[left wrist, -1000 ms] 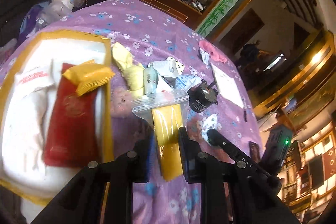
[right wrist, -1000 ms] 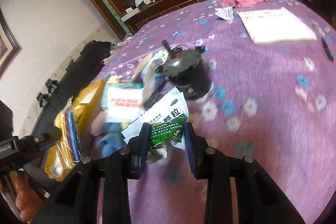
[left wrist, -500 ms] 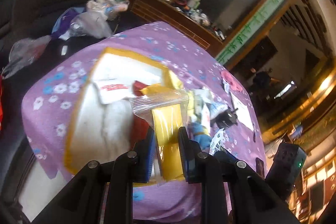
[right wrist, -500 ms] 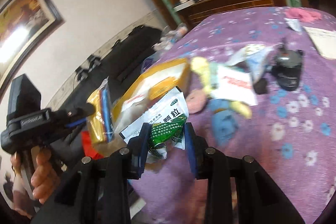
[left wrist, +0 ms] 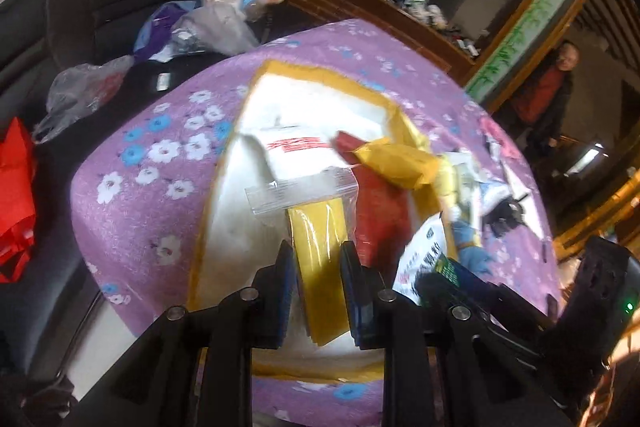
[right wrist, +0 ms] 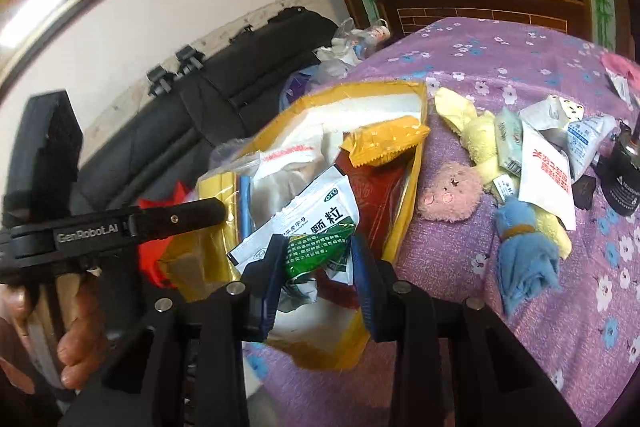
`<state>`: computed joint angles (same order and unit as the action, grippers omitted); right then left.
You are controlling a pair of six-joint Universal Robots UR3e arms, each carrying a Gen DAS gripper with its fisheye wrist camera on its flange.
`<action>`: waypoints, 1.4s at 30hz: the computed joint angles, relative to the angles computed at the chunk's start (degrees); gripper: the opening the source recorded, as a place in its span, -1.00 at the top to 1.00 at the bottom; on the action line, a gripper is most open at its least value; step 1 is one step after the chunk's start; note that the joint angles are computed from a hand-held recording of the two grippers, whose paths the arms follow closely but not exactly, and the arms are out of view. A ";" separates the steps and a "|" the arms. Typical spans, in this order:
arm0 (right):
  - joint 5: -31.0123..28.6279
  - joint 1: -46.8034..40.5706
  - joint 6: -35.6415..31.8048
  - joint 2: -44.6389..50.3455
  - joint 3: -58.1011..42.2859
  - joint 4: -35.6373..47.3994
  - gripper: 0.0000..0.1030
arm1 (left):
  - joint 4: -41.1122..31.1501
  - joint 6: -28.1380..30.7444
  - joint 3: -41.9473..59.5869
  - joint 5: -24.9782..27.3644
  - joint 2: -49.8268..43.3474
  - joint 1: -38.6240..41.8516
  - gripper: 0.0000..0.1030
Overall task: Organize soft objects
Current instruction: 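Carry the sachet and clear bag over the tray and release both, then move the right tool to the blue cloth doll and close on it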
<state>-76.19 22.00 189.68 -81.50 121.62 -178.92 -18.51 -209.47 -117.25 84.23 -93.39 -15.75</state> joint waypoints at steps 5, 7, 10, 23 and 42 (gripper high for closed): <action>4.13 -2.71 -1.74 -2.26 3.20 -1.75 0.17 | 2.59 -2.39 0.35 5.01 -0.99 -2.39 -0.22; 7.21 -5.06 -2.29 -5.17 6.30 -2.75 0.00 | 2.89 -2.20 1.51 7.95 -1.10 -4.58 -0.35; 9.72 -8.36 -2.70 -9.40 11.14 -5.62 -0.27 | 2.35 -2.71 4.23 13.12 -2.20 -7.91 -0.43; 30.68 -41.42 -15.34 -34.27 26.78 18.22 -0.51 | 2.03 -2.28 16.26 15.74 -9.53 -17.65 -0.59; 36.17 -55.62 -25.98 -33.49 26.96 28.76 -0.50 | -9.30 -0.99 41.85 11.08 -27.53 -23.31 -0.59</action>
